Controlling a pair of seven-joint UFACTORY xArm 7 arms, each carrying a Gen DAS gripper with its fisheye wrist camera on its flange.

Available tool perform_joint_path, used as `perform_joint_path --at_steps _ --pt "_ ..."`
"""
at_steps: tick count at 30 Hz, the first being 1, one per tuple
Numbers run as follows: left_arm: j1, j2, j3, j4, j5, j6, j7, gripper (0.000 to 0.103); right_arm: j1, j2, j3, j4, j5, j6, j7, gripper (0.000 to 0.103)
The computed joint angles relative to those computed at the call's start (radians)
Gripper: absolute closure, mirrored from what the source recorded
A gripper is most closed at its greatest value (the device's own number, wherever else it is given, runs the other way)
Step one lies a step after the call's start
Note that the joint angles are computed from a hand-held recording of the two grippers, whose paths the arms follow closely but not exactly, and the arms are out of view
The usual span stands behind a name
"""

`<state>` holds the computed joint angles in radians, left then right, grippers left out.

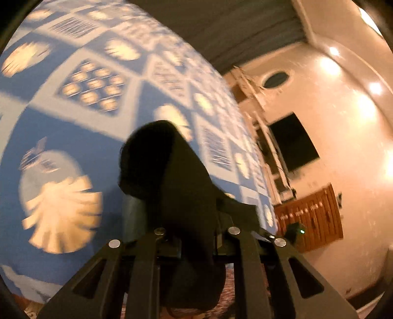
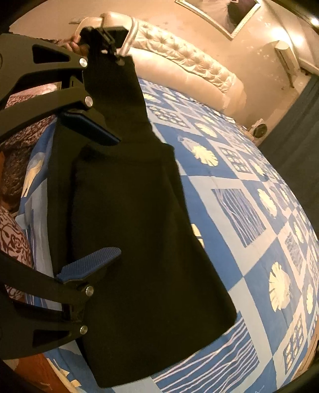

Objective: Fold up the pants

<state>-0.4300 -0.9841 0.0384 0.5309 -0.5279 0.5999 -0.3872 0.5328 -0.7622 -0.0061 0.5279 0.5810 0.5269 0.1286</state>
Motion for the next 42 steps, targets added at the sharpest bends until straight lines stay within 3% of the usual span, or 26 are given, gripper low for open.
perform_joint_path --at_steps 4,5,11,14,18,23,27,29,32,35,39,42 --pt "-0.068 0.222 -0.078 0.191 0.006 -0.044 0.007 0.087 -0.022 -0.022 -0.008 0.005 -0.008 0.004 0.016 0.018" --pt "-0.053 0.305 -0.127 0.262 0.004 -0.043 0.015 0.087 -0.027 -0.029 -0.013 0.005 -0.008 -0.002 0.017 0.018" --pt "-0.048 0.675 -0.275 0.557 0.179 -0.014 -0.097 0.086 -0.063 -0.053 -0.055 0.011 -0.008 -0.012 0.027 0.018" --pt "-0.054 0.842 -0.316 0.667 0.253 -0.022 -0.163 0.086 -0.088 -0.066 -0.075 0.005 -0.01 -0.012 0.031 0.018" --pt "-0.09 1.013 -0.333 0.791 0.359 -0.006 -0.264 0.085 -0.112 -0.07 -0.099 -0.004 -0.007 -0.01 0.033 0.018" --pt "-0.171 1.164 -0.31 0.939 0.552 0.088 -0.403 0.075 -0.128 -0.064 -0.128 -0.017 0.009 -0.006 0.025 0.018" --pt "-0.187 1.166 -0.307 0.943 0.52 0.032 -0.415 0.063 -0.128 -0.063 -0.14 -0.017 0.026 -0.002 0.005 0.018" --pt "-0.197 1.129 -0.301 0.921 0.546 0.019 -0.432 0.043 -0.11 -0.063 -0.162 -0.017 0.054 0.006 -0.016 0.018" --pt "-0.193 1.027 -0.296 0.831 0.615 -0.001 -0.478 0.033 -0.07 -0.054 -0.197 -0.009 0.117 0.032 -0.056 0.018" --pt "-0.157 0.885 -0.305 0.694 0.655 0.008 -0.529 0.03 -0.07 -0.025 -0.191 0.009 0.136 0.085 -0.088 0.018" --pt "-0.098 0.669 -0.321 0.466 0.619 0.026 -0.579 0.028 -0.125 0.004 -0.123 0.026 0.094 0.123 -0.089 0.017" --pt "-0.056 0.531 -0.338 0.332 0.584 0.098 -0.619 0.028 -0.12 0.012 -0.109 0.04 0.097 0.145 -0.112 0.015"
